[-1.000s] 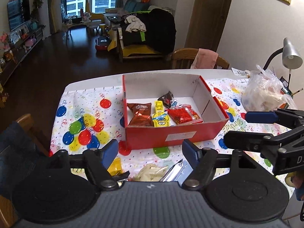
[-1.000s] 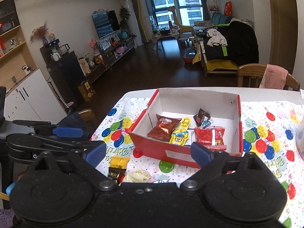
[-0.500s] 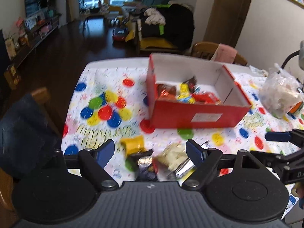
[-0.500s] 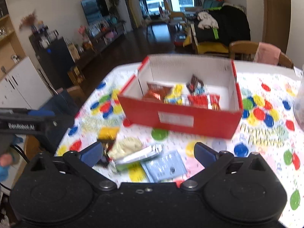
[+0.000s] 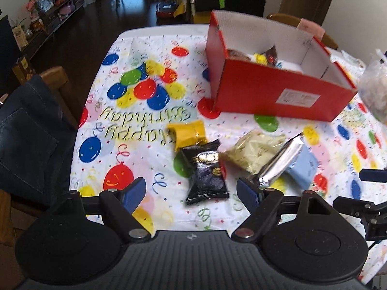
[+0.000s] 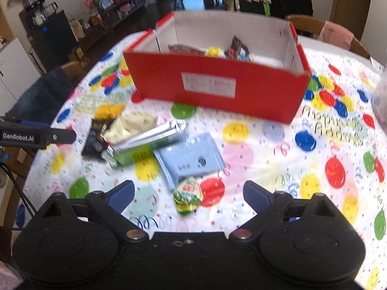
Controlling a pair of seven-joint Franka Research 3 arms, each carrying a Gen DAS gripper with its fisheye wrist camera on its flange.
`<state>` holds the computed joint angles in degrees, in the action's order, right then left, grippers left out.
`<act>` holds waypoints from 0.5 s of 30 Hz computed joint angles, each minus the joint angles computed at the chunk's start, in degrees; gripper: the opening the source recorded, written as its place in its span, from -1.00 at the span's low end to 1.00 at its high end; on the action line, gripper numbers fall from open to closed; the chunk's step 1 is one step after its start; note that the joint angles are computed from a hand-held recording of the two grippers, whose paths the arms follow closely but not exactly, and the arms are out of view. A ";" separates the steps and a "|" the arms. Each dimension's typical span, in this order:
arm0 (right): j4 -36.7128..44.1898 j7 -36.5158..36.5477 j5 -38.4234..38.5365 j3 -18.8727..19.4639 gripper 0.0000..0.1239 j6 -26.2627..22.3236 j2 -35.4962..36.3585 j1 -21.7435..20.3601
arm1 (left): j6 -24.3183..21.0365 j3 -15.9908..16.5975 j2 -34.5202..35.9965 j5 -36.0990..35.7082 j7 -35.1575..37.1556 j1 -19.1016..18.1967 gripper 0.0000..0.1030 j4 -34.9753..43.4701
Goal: Organize snacks
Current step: 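Grasp the black sesame packet with left tool while right tool approaches the green jelly cup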
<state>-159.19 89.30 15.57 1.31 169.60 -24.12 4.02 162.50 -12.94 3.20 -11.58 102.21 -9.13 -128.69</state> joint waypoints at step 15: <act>2.84 -3.74 -0.99 -0.24 -0.11 -0.91 6.87 2.18 | -2.82 0.09 5.47 10.48 -10.32 0.51 0.60 4.55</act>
<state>-156.35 85.56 14.58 1.07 168.70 -17.26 6.20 159.67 -12.85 8.67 -1.10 91.89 -8.62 -124.15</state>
